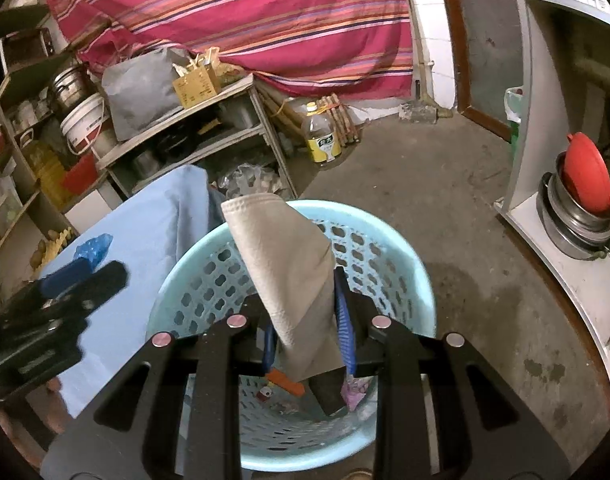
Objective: Collect trash
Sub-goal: 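Open the left tool to drop the orange bag while the right tool releases the beige cloth, then move both tools back over the remaining trash on the table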
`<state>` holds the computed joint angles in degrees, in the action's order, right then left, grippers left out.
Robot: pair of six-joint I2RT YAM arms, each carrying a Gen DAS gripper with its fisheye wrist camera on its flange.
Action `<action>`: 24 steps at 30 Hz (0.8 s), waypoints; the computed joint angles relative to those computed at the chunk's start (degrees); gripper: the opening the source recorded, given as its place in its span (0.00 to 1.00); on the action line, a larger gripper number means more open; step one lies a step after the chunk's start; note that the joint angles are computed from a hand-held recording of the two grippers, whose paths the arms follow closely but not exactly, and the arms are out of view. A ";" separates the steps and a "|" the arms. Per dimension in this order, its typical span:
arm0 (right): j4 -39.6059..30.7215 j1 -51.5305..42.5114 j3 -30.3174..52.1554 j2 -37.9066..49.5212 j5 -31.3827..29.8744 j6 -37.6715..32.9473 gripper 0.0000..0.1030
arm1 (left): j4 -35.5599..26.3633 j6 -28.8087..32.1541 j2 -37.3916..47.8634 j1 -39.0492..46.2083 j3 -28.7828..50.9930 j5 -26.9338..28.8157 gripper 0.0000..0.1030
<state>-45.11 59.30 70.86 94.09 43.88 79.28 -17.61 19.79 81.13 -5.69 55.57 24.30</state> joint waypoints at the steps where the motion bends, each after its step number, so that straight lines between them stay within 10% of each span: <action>1: 0.18 -0.14 0.78 0.84 -0.25 -0.53 0.31 | 0.23 0.68 -0.43 0.79 -0.30 -0.07 0.83; 13: -11.33 0.53 16.14 11.83 3.98 2.92 0.93 | -1.86 5.68 0.34 15.93 3.46 7.52 0.91; 24: -13.87 1.94 42.90 30.52 5.93 -5.79 0.96 | 0.88 13.50 13.77 34.81 13.40 12.21 0.96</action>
